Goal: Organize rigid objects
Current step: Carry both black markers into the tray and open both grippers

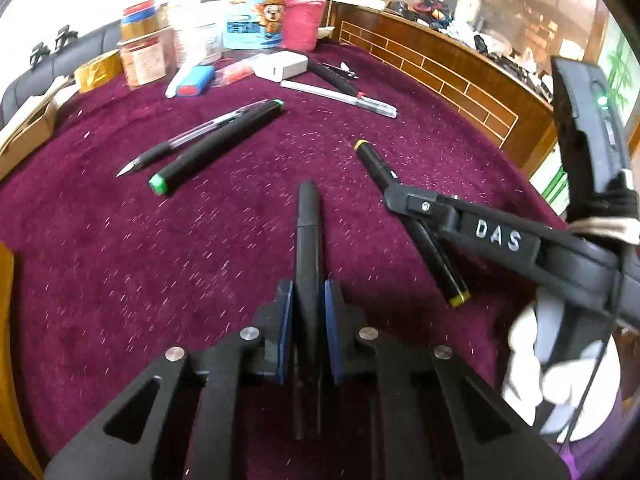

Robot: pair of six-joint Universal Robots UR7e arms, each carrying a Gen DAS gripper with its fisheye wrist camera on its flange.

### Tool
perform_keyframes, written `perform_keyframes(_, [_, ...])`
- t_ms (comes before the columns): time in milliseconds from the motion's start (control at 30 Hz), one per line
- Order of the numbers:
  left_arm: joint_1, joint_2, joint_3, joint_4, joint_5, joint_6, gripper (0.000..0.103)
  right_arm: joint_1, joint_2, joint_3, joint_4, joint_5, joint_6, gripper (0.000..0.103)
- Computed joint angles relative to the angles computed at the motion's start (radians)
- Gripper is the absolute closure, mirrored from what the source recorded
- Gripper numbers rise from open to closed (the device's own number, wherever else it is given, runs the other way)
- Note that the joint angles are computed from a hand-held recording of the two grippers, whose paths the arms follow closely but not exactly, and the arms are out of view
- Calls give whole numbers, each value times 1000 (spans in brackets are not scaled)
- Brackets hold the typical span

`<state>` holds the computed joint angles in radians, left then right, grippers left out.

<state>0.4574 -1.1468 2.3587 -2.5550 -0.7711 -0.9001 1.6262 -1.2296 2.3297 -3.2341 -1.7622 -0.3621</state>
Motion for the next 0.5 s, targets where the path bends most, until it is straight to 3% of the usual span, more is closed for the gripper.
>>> perform_keyframes(233, [4, 42, -18, -12, 43, 9, 86, 4, 3, 1, -6, -7, -2, 90])
perform_keyframes(300, [4, 39, -21, -2, 46, 16, 89, 0, 1, 0, -1, 3, 2, 90])
perform_keyframes(500, [-39, -76, 73, -56, 40, -62, 91, -4, -1, 1, 0, 13, 5, 90])
